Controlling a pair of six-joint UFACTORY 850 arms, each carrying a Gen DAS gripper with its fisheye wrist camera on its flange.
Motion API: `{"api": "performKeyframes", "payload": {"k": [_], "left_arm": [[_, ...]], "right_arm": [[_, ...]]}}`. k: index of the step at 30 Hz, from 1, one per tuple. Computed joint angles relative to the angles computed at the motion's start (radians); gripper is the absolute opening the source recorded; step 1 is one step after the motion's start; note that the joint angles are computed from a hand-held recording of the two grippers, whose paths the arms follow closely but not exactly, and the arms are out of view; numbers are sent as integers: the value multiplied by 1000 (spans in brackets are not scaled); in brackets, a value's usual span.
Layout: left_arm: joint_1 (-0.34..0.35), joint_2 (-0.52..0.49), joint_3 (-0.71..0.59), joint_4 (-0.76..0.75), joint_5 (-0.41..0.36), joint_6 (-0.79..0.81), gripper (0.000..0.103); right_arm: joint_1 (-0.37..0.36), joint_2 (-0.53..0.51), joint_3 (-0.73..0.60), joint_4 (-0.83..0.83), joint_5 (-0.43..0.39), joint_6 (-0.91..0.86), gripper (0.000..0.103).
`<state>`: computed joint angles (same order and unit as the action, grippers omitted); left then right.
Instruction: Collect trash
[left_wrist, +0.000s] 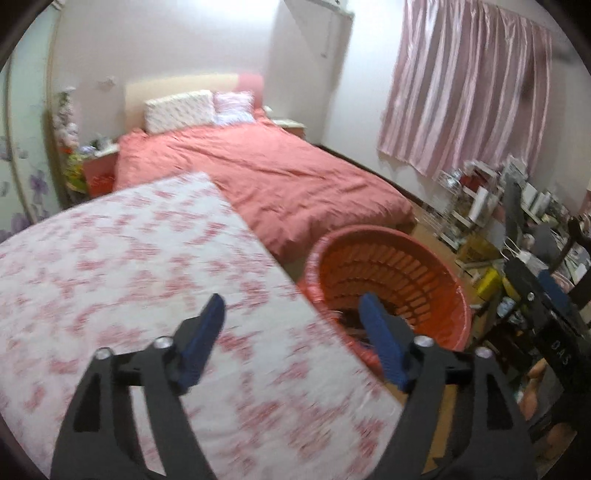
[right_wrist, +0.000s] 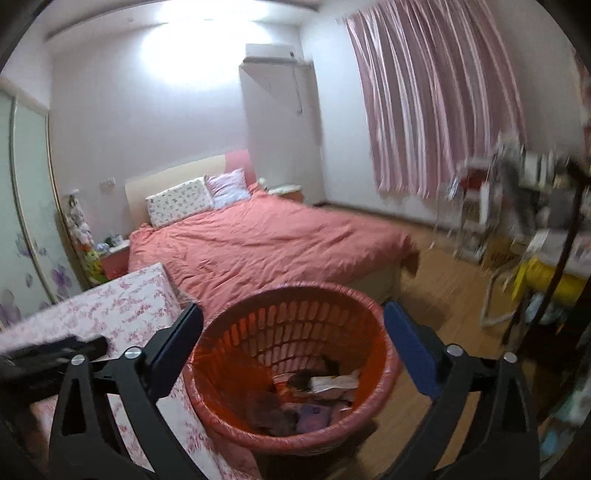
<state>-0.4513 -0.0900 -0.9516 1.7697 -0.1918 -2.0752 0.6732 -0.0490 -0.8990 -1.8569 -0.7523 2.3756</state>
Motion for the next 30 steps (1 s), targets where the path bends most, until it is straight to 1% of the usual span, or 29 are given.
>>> {"api": "performKeyframes", "payload": {"k": [1, 2, 4, 5, 8, 11, 13, 15, 17, 21, 24, 26, 30], "left_arm": [[-1, 23, 23, 19, -17, -24, 87], [-7, 58, 55, 23, -47, -36, 93], [-15, 124, 114, 24, -101, -50, 96], [-22, 156, 142, 14, -126, -48, 98], [-48, 258, 228, -8, -200, -59, 99], [-83, 335, 292, -58, -272, -41, 99], [-110, 368, 320, -97, -316, -25, 99], [-140, 406, 351, -137, -370, -15, 99], [-170, 434, 377, -175, -425, -7, 99], [-229, 464, 410, -250, -529, 6, 99], [-246, 488, 435, -279, -567, 6, 99], [-257, 500, 450, -298, -585, 4, 99], [-271, 516, 470, -343, -616, 8, 99]], "right_arm": [[23, 12, 15, 1, -44, -3, 101], [42, 24, 29, 2, -76, -3, 101], [75, 44, 47, 18, -122, -8, 101], [88, 61, 61, 14, -128, 7, 101], [117, 109, 95, 27, -121, 33, 101], [149, 129, 91, 111, -115, -38, 101], [171, 123, 80, 146, -138, -88, 101], [205, 110, 75, 173, -187, -130, 101], [237, 103, 72, 206, -218, -173, 101], [266, 100, 61, 271, -223, -228, 101], [285, 96, 51, 325, -225, -262, 101], [289, 99, 49, 353, -210, -274, 101], [318, 86, 46, 394, -222, -281, 101]]}}
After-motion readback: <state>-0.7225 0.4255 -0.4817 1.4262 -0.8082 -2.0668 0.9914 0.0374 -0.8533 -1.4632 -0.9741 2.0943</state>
